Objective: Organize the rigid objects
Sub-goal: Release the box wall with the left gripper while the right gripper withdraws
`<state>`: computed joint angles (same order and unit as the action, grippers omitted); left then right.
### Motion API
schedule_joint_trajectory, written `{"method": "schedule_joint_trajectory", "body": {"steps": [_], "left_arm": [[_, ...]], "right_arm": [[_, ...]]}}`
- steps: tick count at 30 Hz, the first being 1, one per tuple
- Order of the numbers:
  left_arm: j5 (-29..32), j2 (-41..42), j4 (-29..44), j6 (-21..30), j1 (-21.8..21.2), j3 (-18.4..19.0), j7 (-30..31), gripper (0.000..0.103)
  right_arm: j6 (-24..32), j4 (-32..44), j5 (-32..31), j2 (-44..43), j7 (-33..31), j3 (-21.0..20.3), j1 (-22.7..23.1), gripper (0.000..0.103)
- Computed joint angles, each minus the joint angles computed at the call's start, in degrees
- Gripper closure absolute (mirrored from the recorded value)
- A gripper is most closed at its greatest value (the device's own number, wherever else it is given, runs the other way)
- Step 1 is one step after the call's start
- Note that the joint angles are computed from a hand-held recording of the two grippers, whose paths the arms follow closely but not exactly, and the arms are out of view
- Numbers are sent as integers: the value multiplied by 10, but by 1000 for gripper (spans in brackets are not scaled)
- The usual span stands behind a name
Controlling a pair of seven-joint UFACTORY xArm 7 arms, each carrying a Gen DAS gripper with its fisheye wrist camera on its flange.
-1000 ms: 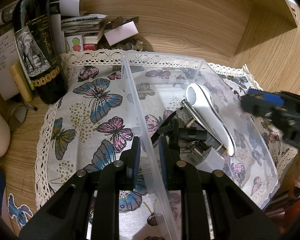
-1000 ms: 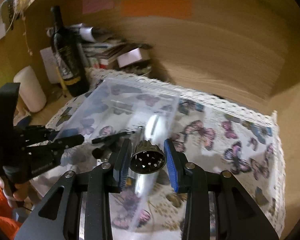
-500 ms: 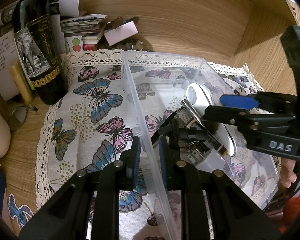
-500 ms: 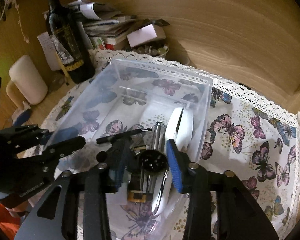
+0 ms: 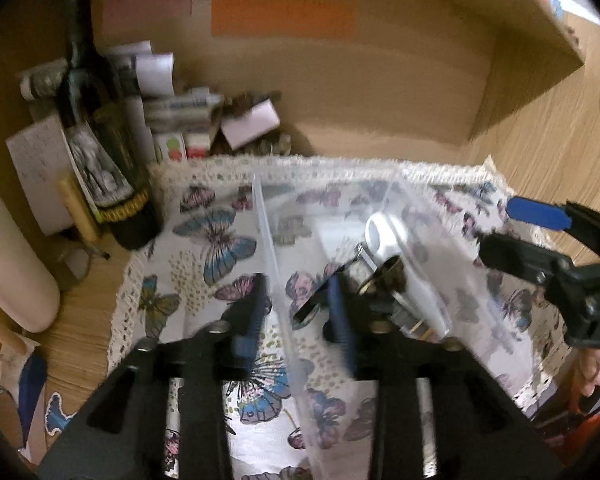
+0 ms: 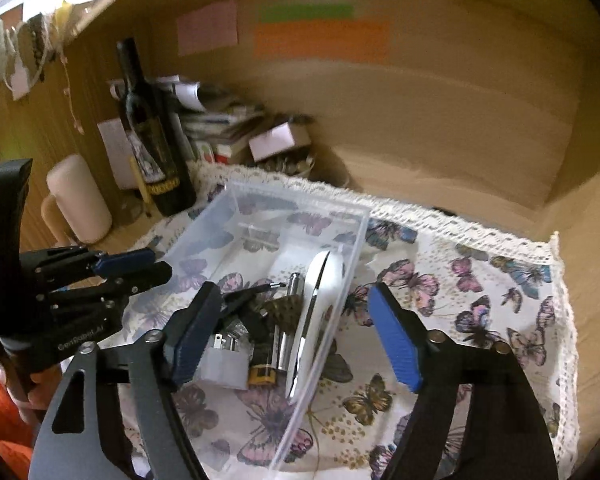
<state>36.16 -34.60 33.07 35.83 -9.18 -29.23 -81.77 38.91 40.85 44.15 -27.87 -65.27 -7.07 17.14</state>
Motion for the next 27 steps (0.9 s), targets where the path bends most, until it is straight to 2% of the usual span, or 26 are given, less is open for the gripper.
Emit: {"method": "schedule_joint_trajectory", "body": {"steps": [2, 4, 6, 7, 11, 13, 20, 27], "left_arm": [[19, -13, 10, 19, 11, -26, -21, 41], [39, -23, 24, 44, 17, -52, -36, 34], [52, -29, 35, 60, 16, -67, -45, 26], [56, -32, 41, 68, 16, -72, -49, 20], [74, -44, 55, 88, 20, -97, -83, 8], [81, -49, 61, 103, 21, -109, -97, 5], [102, -55, 89, 163, 26, -155, -126, 2], [114, -50, 100, 182, 18, -162, -137, 1]], "right_arm": [[-5, -9, 14, -19, -12, -10, 1, 19], [-13, -19, 24, -38, -23, -18, 2, 18], [-19, -27, 32, -58, -33, -29, 4, 9], [-22, -31, 37, -66, -35, -33, 5, 1], [-30, -44, 54, -97, -49, -58, 11, 0], [-31, -49, 56, -108, -51, -66, 11, 0], [-36, -70, 65, -150, -64, -95, 16, 0], [-29, -78, 57, -171, -67, -107, 19, 0]]}}
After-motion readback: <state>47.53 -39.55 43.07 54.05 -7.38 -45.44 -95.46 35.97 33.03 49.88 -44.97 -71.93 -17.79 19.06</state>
